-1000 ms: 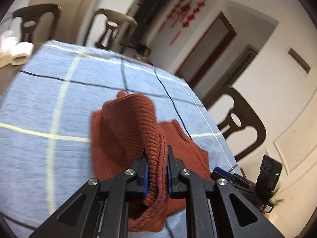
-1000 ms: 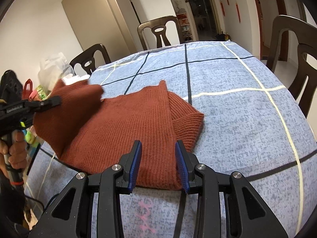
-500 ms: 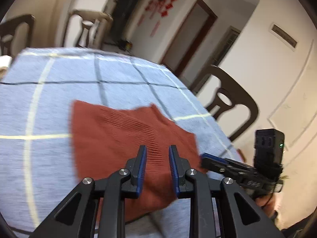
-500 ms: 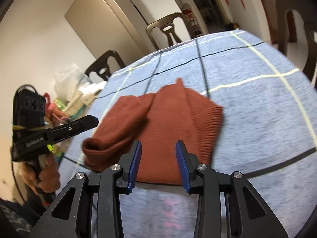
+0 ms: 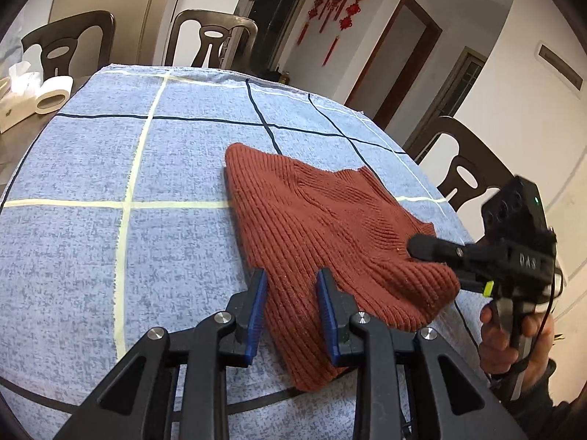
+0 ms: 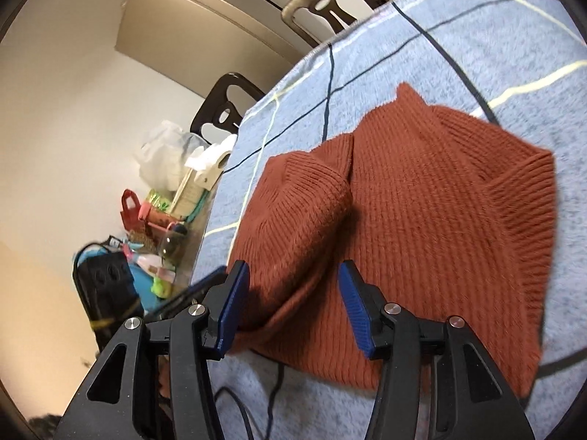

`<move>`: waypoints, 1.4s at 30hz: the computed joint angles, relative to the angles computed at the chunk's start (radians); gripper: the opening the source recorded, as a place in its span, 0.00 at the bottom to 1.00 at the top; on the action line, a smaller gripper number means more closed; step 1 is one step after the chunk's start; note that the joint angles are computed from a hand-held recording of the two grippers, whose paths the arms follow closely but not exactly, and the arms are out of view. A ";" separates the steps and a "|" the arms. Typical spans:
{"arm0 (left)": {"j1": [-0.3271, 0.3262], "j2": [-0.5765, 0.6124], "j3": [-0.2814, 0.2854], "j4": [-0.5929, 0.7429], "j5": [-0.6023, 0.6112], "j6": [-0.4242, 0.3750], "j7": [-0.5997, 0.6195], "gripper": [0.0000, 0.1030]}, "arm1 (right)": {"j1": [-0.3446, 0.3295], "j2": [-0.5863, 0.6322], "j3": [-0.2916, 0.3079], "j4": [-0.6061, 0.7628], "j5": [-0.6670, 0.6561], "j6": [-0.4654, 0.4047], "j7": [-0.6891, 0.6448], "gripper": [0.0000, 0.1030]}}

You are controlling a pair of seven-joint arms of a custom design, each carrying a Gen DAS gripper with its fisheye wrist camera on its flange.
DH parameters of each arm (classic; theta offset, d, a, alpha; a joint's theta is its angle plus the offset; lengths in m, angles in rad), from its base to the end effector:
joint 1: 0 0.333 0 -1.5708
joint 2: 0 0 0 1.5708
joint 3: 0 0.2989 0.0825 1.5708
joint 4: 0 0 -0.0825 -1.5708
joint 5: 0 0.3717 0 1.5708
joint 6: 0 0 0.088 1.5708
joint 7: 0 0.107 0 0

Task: Fold small clothes

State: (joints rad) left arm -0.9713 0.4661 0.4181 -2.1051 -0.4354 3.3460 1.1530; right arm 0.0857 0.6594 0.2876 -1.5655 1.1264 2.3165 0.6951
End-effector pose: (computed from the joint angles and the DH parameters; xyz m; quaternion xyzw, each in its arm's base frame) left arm 0.5338 -0.2979 0.3046 -0.7111 0.5752 -0.3760 0.1490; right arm 0.6562 0.2411 0.2859 -0.7260 0.4884 0.2190 0.4319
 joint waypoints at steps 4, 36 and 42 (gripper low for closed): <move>0.015 0.001 -0.016 0.000 0.001 0.006 0.013 0.33 | 0.016 0.017 -0.003 0.034 -0.032 -0.007 0.031 0.50; -0.044 0.137 0.087 0.230 0.338 -0.137 -0.181 0.37 | -0.086 -0.015 -0.010 -0.037 -0.009 0.149 -0.117 0.13; -0.064 0.146 0.117 0.229 0.412 -0.131 -0.250 0.38 | -0.074 -0.042 -0.019 -0.070 0.002 0.170 -0.152 0.13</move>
